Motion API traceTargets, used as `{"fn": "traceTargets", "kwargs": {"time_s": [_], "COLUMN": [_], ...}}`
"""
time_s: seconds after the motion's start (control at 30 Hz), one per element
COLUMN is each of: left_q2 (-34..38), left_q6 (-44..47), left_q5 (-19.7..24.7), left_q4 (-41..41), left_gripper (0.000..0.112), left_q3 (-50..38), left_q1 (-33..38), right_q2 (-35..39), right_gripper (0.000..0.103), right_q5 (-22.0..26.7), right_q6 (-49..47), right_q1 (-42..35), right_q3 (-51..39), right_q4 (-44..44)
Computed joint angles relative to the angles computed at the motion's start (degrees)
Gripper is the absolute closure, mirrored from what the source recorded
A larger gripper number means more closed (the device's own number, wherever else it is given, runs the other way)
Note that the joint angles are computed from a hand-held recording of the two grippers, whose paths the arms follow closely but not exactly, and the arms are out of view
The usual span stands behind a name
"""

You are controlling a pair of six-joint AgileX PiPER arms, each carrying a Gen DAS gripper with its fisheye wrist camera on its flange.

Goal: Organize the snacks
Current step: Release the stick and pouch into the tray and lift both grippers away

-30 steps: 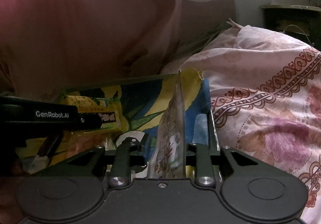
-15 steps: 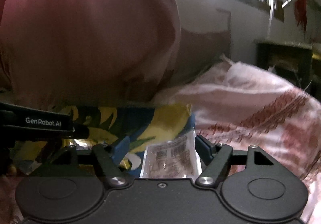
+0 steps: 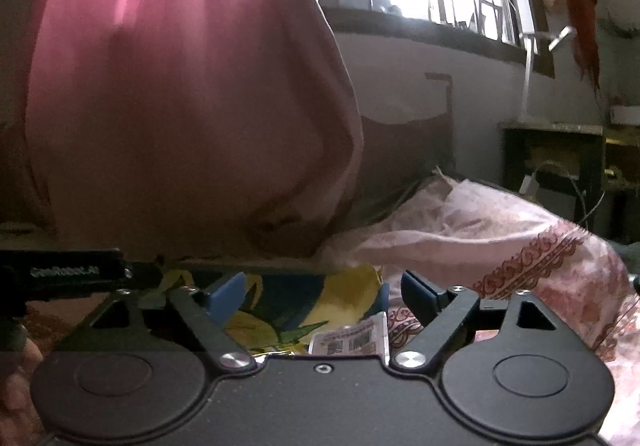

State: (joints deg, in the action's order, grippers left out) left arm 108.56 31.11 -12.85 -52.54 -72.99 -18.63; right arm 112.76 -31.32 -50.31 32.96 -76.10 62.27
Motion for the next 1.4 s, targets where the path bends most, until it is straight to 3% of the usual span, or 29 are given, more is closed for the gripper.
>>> {"fn": "traceTargets", "kwargs": {"time_s": [0.3, 0.67, 1.0, 1.23, 1.4], "left_q2": [-14.7, -29.3, -39.7, -44.3, -46.8], "left_q6": [-4.3, 2.5, 13.1, 18.5, 25.0], "left_q5": [-7.6, -10.3, -13.3, -15.7, -14.4], "left_q4": [5.4, -0.7, -13.5, -22.0, -28.2], "left_gripper": [0.010, 0.010, 0.010, 0.010, 0.010], "left_q3": [17.6, 33.0, 43.2, 49.0, 51.0], "left_q1": [-1.4, -2.3, -5.7, -8.3, -7.0], "right_q2": [-10.1, -17.1, -18.3, -17.5, -16.6], "right_gripper": [0.005, 0.001, 0.001, 0.001, 0.001], "right_q5": [-5.8, -12.3, -18.5, -19.2, -19.3], "right_q6": [2.3, 1.4, 1.6, 1.4, 1.2], "right_q1": [7.0, 16.7, 25.5, 29.4, 31.8], "right_q3": [11.6, 19.5, 24.0, 24.8, 25.4], "right_q4": [2.0, 7.5, 13.6, 17.4, 19.9]}}
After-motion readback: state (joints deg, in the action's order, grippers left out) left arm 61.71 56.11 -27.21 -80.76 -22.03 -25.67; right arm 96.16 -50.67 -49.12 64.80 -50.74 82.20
